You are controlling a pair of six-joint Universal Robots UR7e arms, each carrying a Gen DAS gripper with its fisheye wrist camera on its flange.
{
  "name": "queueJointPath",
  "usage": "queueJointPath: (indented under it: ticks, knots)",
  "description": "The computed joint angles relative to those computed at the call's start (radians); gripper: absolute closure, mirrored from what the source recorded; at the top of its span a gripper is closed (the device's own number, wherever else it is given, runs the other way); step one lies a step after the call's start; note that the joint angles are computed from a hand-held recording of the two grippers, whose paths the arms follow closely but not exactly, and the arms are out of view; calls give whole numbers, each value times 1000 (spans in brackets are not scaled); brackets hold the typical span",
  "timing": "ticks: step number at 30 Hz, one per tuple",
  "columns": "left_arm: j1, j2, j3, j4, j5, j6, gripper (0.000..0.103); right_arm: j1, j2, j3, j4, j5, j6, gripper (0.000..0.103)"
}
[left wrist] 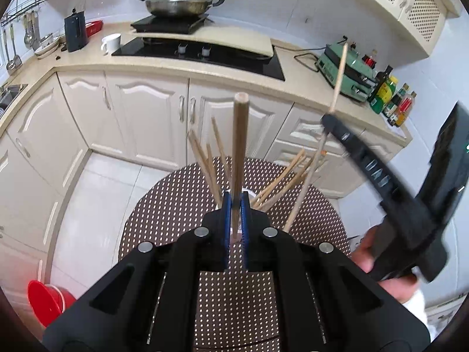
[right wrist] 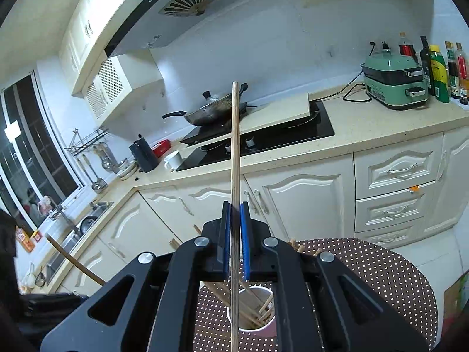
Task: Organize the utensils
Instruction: 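Lower the chopstick into the pink cup and open the right gripper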
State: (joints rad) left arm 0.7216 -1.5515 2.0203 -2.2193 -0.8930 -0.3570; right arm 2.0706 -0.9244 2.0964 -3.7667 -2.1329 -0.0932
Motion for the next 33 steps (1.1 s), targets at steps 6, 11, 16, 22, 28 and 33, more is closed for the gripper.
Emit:
queueJointPath:
  ticks: [6, 11, 16, 22, 28, 33]
  knots:
    - [15, 38, -34, -20, 0, 48, 96, -3, 62, -40, -73, -49, -34, 98]
    - [53, 83, -66, 5, -16, 60, 96, -13, 115, -57, -161, -64, -72, 98]
    - [89, 120, -84, 2, -37, 89, 96, -26, 172, -95, -192, -76, -125, 98]
    - [139, 164, -112, 12, -71, 122, 96, -43, 229, -133, -195, -88, -166, 98]
    - [181, 192, -127, 1, -107, 160, 96, -58, 242, -123, -152, -87, -131, 98]
    - [211, 209, -124, -19, -139, 186, 96, -64, 230, -93, -102, -90, -104, 98]
